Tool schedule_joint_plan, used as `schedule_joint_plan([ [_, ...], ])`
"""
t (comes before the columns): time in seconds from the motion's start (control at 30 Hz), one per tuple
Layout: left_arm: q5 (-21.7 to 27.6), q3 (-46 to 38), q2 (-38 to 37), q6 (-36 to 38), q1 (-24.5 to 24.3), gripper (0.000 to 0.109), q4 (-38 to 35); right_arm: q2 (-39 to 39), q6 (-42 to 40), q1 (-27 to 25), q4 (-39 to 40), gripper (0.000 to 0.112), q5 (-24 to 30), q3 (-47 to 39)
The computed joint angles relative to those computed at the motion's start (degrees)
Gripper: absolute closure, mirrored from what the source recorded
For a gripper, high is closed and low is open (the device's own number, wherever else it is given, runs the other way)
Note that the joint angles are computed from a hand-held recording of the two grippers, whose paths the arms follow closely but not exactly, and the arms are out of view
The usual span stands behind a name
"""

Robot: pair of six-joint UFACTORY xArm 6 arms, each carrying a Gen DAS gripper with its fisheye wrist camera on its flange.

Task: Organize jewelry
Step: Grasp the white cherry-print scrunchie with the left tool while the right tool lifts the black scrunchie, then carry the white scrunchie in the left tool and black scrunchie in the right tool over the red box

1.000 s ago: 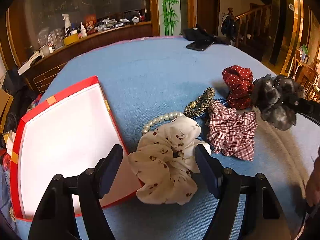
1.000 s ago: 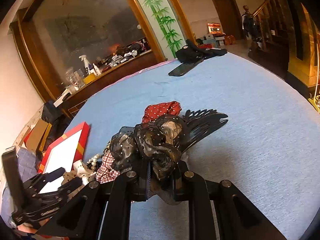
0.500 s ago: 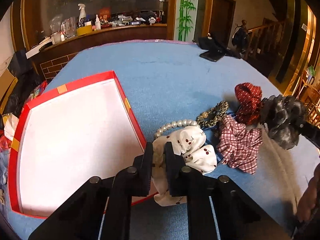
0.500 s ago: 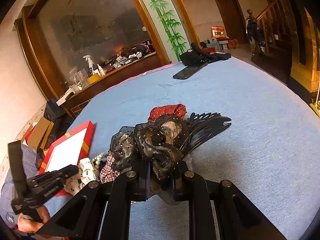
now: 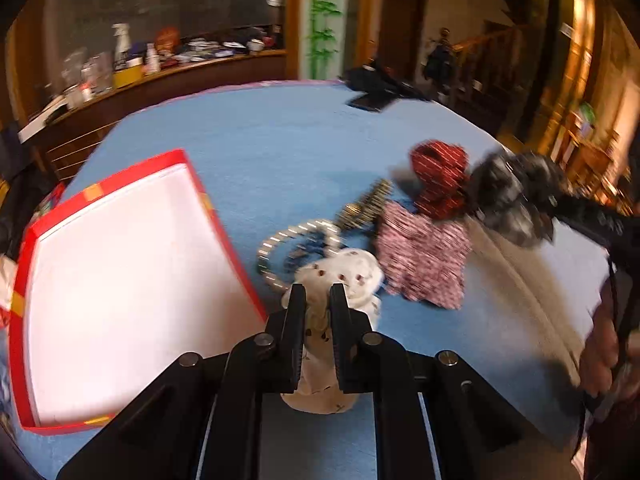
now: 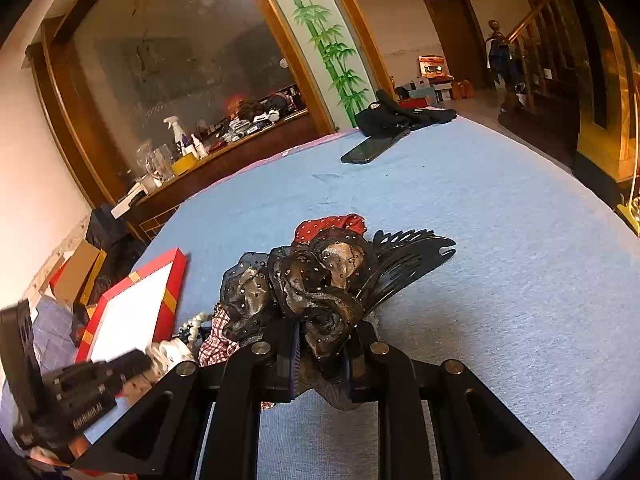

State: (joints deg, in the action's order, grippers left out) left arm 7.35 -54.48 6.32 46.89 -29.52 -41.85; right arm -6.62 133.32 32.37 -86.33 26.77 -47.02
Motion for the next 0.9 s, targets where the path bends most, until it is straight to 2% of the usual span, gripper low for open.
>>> schedule_joint_plan([
  [0.03, -0.63, 0.45, -0.01, -0.52, -0.43, 0.096, 0.96, -0.27, 0.62, 0.0, -0.3, 0.095, 0.25, 0.25],
  [0.07, -1.27, 0.93, 0.0, -1.12, -0.77, 0.087, 2.18, -0.44, 1.1, 0.05, -0.48, 0.095, 0.53, 0.37],
  [0.1, -1.89, 1.36, 0.14, -2.07, -1.05, 0.074, 3.73, -0.68, 1.64, 0.03, -0.69, 0.095, 0.7, 0.59],
  [0.17, -2.75, 1.87, 0.59, -4.13, -1.31, 0.059, 6.67, -1.01, 2.34, -0.08, -1.06, 0.095, 0.7, 0.85],
  [0.2, -2.8, 2.12, 1.02, -6.84, -1.21, 0.054, 10.12, -1.1, 2.5, -0.05, -1.11, 0.095, 0.81, 0.94],
  [0.23, -2.89, 2.39, 1.22, -8.36, -1.19, 0.054, 11.97, -1.16, 2.57, 0.05, -1.09, 0.095, 1.0, 1.02],
  [0.33, -2.11, 2.52, 1.91, -8.98, -1.28, 0.055, 12.95, -1.44, 2.87, 0.2, -1.25, 0.095, 1.42, 1.22],
  [0.37, -1.57, 2.3, 2.06, -8.76, -1.19, 0.066, 12.82, -1.4, 3.13, 0.32, -1.37, 0.095, 1.61, 1.16],
  [0.4, -1.83, 2.35, 2.01, -7.99, -1.27, 0.084, 11.69, -1.52, 3.43, 0.38, -1.49, 0.095, 1.84, 1.26],
  [0.5, -1.65, 2.34, 1.76, -4.77, -1.43, 0.091, 8.04, -2.17, 4.45, 0.52, -1.73, 0.095, 2.68, 1.82],
  [0.57, -2.44, 2.58, 1.35, -2.79, -1.74, 0.091, 5.37, -3.03, 6.03, 0.82, -2.25, 0.095, 3.93, 2.56],
  [0.73, -1.39, 1.84, -1.78, 12.53, -2.76, 0.091, -13.01, -6.6, 10.26, 2.93, -2.45, 0.095, 10.75, 5.56],
  [0.9, -1.29, 1.42, -4.97, 21.1, -3.18, 0.091, -23.2, -7.43, 10.53, 3.19, -1.54, 0.095, 12.1, 6.06],
])
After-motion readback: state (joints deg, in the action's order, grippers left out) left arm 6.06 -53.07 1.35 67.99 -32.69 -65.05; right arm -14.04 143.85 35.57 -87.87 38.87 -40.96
